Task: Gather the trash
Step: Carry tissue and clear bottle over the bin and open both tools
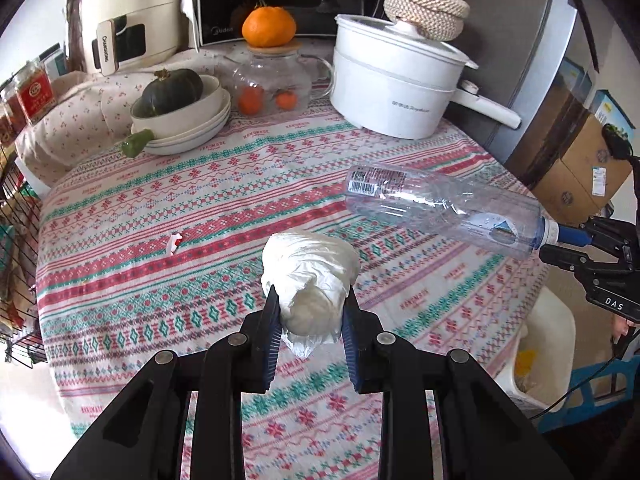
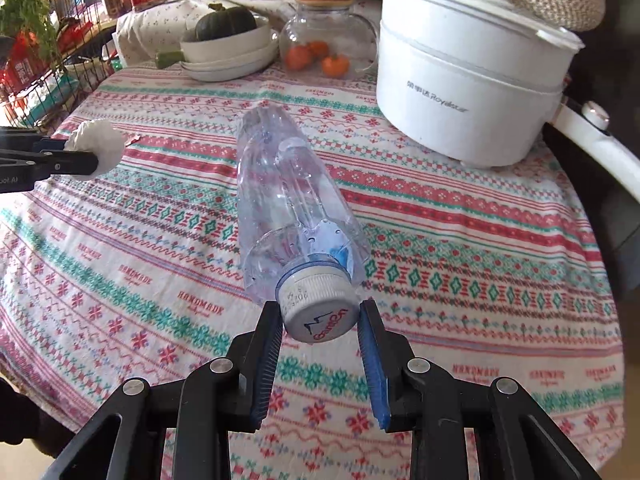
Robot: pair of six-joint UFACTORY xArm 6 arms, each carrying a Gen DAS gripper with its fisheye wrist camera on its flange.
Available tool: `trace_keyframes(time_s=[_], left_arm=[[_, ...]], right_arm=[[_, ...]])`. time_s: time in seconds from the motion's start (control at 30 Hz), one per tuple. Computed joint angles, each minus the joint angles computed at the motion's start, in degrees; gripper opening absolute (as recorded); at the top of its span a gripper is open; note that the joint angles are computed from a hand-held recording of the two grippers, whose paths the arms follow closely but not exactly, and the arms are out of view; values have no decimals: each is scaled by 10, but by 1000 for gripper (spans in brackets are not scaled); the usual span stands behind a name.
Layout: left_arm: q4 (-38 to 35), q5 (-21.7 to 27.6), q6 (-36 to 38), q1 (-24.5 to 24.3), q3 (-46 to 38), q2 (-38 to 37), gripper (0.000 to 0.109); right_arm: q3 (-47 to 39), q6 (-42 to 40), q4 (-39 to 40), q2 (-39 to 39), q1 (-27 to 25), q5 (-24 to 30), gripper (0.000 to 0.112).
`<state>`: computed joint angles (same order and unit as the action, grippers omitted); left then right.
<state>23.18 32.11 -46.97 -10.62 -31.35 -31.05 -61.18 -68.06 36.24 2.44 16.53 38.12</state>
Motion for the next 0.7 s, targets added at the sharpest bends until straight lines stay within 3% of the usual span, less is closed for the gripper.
trace_keyframes(time_s=[0.2, 0.3, 0.7], left_arm=[[45, 53, -100, -101, 1, -41, 29], [55, 51, -140, -139, 8, -46, 29], [93, 29, -177, -211, -29, 23, 29]], right_arm=[[90, 27, -2, -118, -29, 9, 34], [126, 39, 0, -163, -49, 14, 33], [185, 39, 18, -264, -134, 65, 33]])
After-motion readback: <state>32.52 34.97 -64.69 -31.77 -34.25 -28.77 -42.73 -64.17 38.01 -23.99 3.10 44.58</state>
